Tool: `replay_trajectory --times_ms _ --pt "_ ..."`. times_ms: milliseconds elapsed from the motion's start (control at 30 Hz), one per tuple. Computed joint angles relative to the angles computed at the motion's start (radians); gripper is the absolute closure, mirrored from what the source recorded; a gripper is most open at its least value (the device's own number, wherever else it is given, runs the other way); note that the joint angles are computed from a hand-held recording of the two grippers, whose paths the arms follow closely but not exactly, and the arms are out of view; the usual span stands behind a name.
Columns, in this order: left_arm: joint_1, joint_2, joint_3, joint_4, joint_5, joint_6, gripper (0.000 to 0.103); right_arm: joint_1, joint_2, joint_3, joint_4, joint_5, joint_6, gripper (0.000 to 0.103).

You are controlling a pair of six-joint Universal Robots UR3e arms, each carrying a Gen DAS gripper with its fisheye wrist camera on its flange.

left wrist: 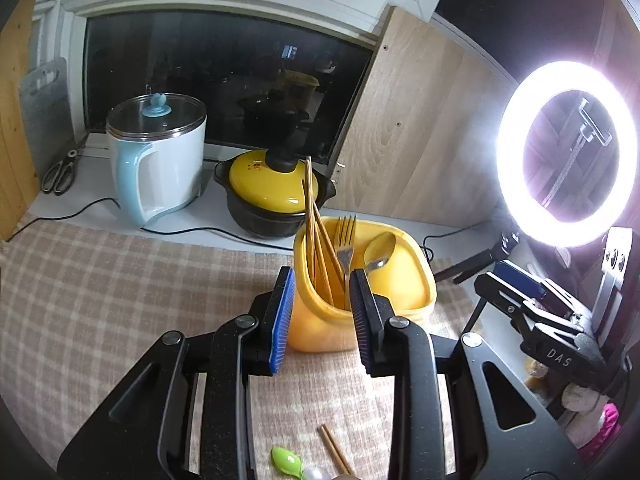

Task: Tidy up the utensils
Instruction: 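Withdraw both open tools from the bin toward the remaining chopstick and plastic spoons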

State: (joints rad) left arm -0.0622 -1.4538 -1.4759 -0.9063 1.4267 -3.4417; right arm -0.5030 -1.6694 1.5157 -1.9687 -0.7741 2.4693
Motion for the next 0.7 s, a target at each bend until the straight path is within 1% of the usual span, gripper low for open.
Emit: replay_trajectory --times_ms 100,133,167,233,300,333,367,433,500,533,600,700 --pt "-0.033 0.042 -0.030 -0.003 0.037 -0.007 0.075 -0.042 -0.062 0.023 0.070 0.021 -0.044 0.030" --pt "-0.040 0.052 -0.039 -0.001 0.045 -0.009 0.073 -0.053 -0.077 0.029 0.088 0.028 -0.059 0.030" --pt "-0.056 0.066 -0.049 0.000 0.059 -0.016 0.069 -0.068 -0.100 0.037 0.115 0.036 -0.079 0.028" --pt "-0.090 0.088 -0.065 0.003 0.094 -0.033 0.066 -0.090 -0.132 0.043 0.157 0.048 -0.110 0.024" --pt "-0.128 0.100 -0.069 -0.002 0.135 -0.050 0.065 -0.129 -0.174 0.056 0.219 0.075 -0.164 0.023" --pt "-0.143 0.106 -0.073 -0.003 0.149 -0.057 0.062 -0.150 -0.194 0.058 0.259 0.089 -0.199 0.023" --pt "-0.163 0.111 -0.075 -0.004 0.168 -0.068 0.056 -0.168 -0.211 0.060 0.292 0.099 -0.228 0.023" --pt "-0.216 0.119 -0.078 -0.003 0.225 -0.096 0.049 -0.206 -0.241 0.060 0.371 0.117 -0.293 0.023" --pt "-0.276 0.115 -0.067 -0.017 0.295 -0.125 0.048 -0.246 -0.261 0.053 0.455 0.133 -0.362 0.022" --pt "-0.293 0.114 -0.062 -0.025 0.314 -0.132 0.048 -0.266 -0.266 0.043 0.505 0.140 -0.403 0.022" --pt "-0.352 0.111 -0.049 -0.045 0.378 -0.160 0.048 -0.311 -0.274 0.015 0.626 0.155 -0.496 0.022" --pt "-0.413 0.109 -0.036 -0.077 0.443 -0.197 0.048 -0.362 -0.281 -0.015 0.750 0.167 -0.592 0.022"
